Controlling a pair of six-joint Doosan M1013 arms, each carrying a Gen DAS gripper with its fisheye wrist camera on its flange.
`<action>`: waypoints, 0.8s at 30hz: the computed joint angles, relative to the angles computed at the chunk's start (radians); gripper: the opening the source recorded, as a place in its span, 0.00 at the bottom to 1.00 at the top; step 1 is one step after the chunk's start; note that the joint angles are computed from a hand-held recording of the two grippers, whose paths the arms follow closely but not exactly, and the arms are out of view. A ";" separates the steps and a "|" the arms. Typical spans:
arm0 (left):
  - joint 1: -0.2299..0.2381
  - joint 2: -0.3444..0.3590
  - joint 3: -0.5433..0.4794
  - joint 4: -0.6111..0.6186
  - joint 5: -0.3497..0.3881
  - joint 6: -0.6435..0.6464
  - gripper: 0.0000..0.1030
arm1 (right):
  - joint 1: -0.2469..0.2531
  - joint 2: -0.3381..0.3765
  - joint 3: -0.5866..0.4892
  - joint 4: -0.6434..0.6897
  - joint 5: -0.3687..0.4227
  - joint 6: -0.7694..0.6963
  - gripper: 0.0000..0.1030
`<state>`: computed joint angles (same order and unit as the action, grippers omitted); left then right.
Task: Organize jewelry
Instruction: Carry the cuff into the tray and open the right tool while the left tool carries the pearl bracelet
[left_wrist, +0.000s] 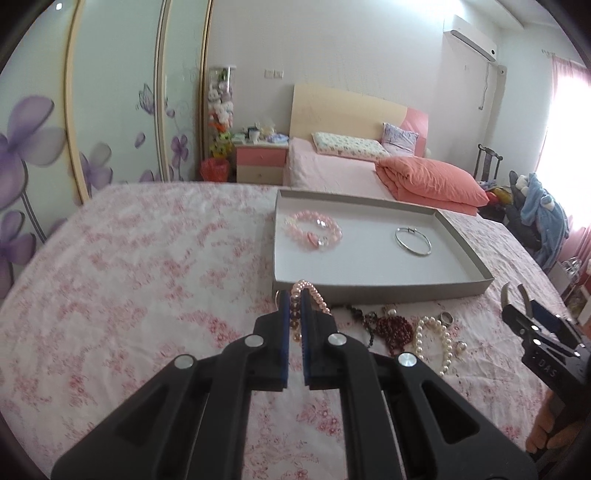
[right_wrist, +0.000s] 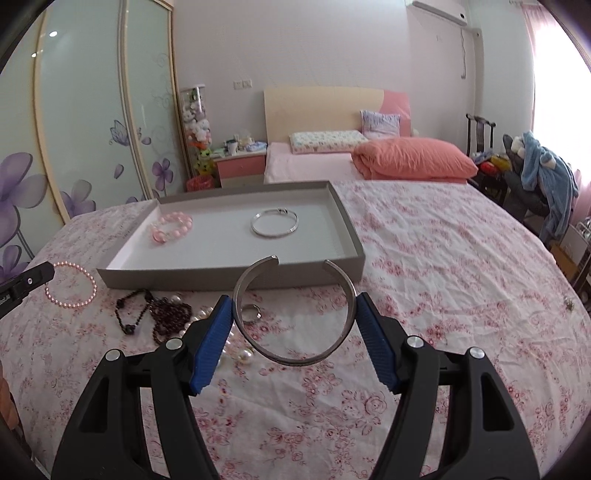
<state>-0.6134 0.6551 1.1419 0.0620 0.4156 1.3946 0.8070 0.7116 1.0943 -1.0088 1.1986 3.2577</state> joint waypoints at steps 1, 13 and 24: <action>-0.003 -0.002 0.004 0.032 -0.010 -0.023 0.06 | 0.003 0.002 -0.005 -0.013 0.006 -0.003 0.66; -0.035 -0.009 0.011 0.316 -0.060 -0.233 0.06 | 0.025 0.018 -0.038 -0.137 0.056 -0.014 0.66; -0.046 0.005 -0.018 0.326 -0.069 -0.213 0.06 | 0.025 0.021 -0.047 -0.215 0.071 -0.005 0.66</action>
